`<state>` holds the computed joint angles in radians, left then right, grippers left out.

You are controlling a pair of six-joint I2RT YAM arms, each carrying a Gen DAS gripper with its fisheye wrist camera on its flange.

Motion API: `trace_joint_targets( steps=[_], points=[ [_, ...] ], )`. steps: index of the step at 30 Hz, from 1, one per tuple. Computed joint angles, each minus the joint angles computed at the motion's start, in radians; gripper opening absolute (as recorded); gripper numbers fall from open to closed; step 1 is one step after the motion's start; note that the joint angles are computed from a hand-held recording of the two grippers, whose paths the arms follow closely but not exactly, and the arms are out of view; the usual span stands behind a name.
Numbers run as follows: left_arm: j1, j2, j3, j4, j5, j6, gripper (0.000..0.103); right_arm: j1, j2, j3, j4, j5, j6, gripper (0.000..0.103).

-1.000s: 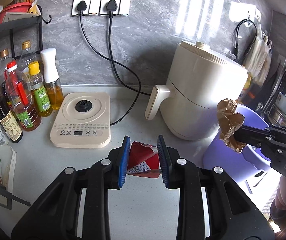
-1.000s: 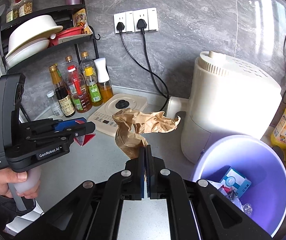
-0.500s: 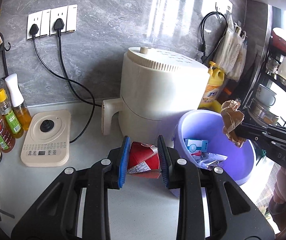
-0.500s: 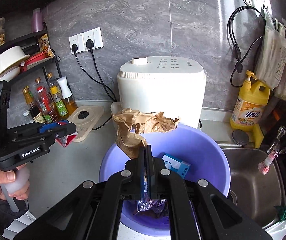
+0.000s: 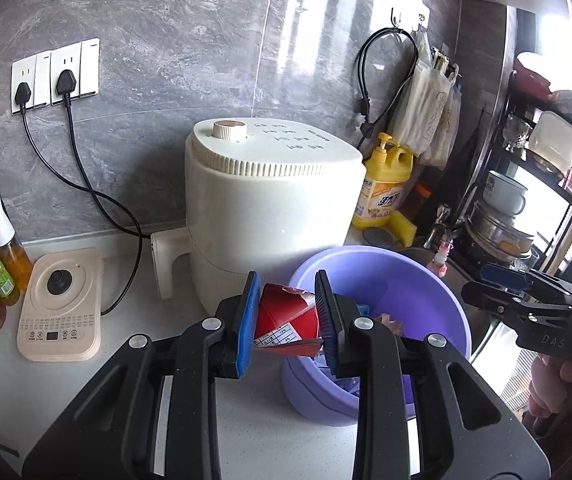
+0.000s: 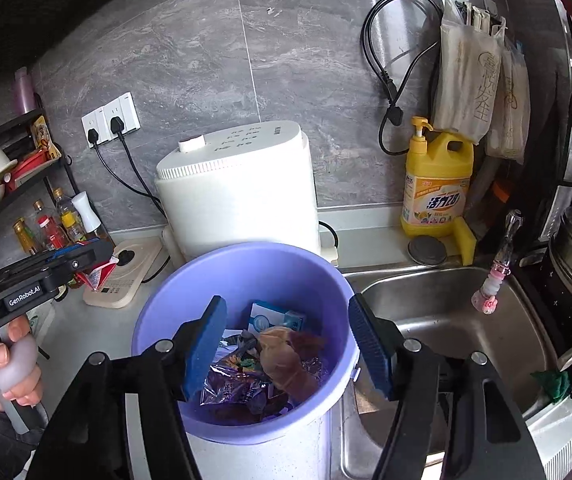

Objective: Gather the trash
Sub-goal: 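Drop the brown paper into the bucket with the right gripper while the left drops the red paper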

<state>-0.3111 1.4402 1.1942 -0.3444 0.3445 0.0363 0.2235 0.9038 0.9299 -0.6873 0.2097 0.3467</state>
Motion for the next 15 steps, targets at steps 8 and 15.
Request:
trace_joint_targets(
  steps=[8,15],
  points=[
    [-0.086,0.061,0.072,-0.004,-0.021,-0.004,0.028,-0.102,-0.141,-0.061,-0.089,0.001,0.009,0.072],
    [-0.158,0.118,0.153,-0.008,-0.044,-0.035,0.028,-0.216,-0.242,-0.091,-0.152,-0.045,-0.012,0.079]
  ],
)
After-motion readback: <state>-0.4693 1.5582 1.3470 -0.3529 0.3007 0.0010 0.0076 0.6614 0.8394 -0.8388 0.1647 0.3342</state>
